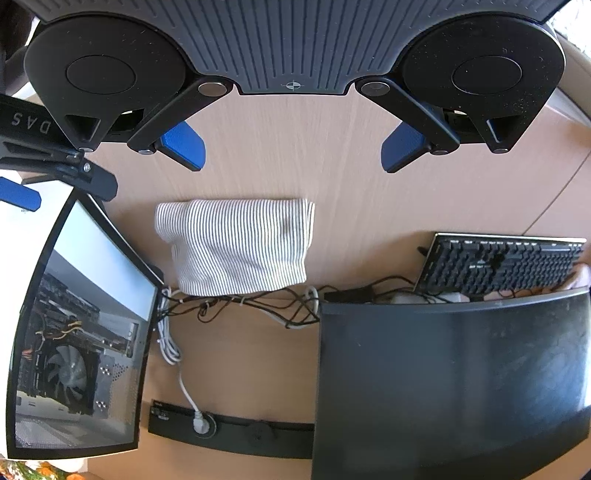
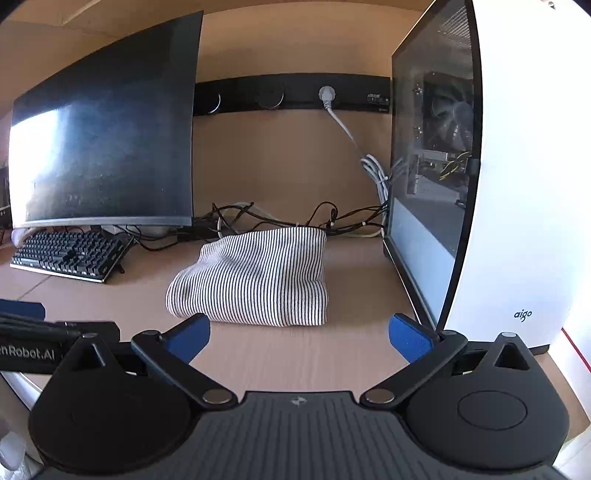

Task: Fold clothes

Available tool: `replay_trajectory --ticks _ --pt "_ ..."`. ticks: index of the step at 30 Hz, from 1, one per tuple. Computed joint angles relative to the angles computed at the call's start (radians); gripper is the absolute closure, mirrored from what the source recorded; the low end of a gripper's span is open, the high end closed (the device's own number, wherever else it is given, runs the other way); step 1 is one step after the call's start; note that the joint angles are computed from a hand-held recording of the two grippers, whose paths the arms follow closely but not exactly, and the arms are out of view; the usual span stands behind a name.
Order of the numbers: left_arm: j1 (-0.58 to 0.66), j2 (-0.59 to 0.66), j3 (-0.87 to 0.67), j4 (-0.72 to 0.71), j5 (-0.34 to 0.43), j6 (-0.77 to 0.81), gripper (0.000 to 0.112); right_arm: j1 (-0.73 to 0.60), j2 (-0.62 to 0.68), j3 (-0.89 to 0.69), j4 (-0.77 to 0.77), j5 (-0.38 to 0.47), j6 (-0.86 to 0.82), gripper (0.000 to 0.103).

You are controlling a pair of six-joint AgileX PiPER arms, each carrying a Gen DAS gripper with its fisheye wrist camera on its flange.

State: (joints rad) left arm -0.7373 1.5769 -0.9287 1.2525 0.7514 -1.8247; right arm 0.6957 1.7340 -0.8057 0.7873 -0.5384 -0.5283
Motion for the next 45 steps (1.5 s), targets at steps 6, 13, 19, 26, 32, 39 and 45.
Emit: replay_trajectory --ticks 6,13,19,26,32,39,45 --pt "-0.005 0.001 -0.002 -0.015 0.012 0.006 0.009 -0.005 0.002 -0.001 -0.006 0.018 0.018 0.000" --pt "0.000 -0.005 0.006 -0.037 0.004 0.013 0.009 -0.002 -0.007 0.008 -0.013 0.022 0.020 0.000" --pt "0.000 -0.014 0.015 -0.033 0.001 0.010 0.009 0.006 -0.012 0.014 -0.006 0.013 0.019 0.000" --pt "-0.002 -0.016 0.017 -0.033 0.010 0.015 0.009 0.017 -0.014 0.015 0.008 0.004 0.011 0.000" --pt "-0.005 -0.010 0.005 -0.054 0.027 0.031 0.009 0.011 -0.021 0.023 -0.059 0.013 0.062 0.000" --pt "0.004 -0.022 0.017 -0.049 -0.005 0.022 0.009 0.016 -0.005 0.004 0.044 0.009 -0.031 0.000" --pt "0.012 -0.020 0.016 -0.050 -0.011 0.022 0.009 0.003 -0.003 -0.001 0.022 0.027 -0.017 0.000"
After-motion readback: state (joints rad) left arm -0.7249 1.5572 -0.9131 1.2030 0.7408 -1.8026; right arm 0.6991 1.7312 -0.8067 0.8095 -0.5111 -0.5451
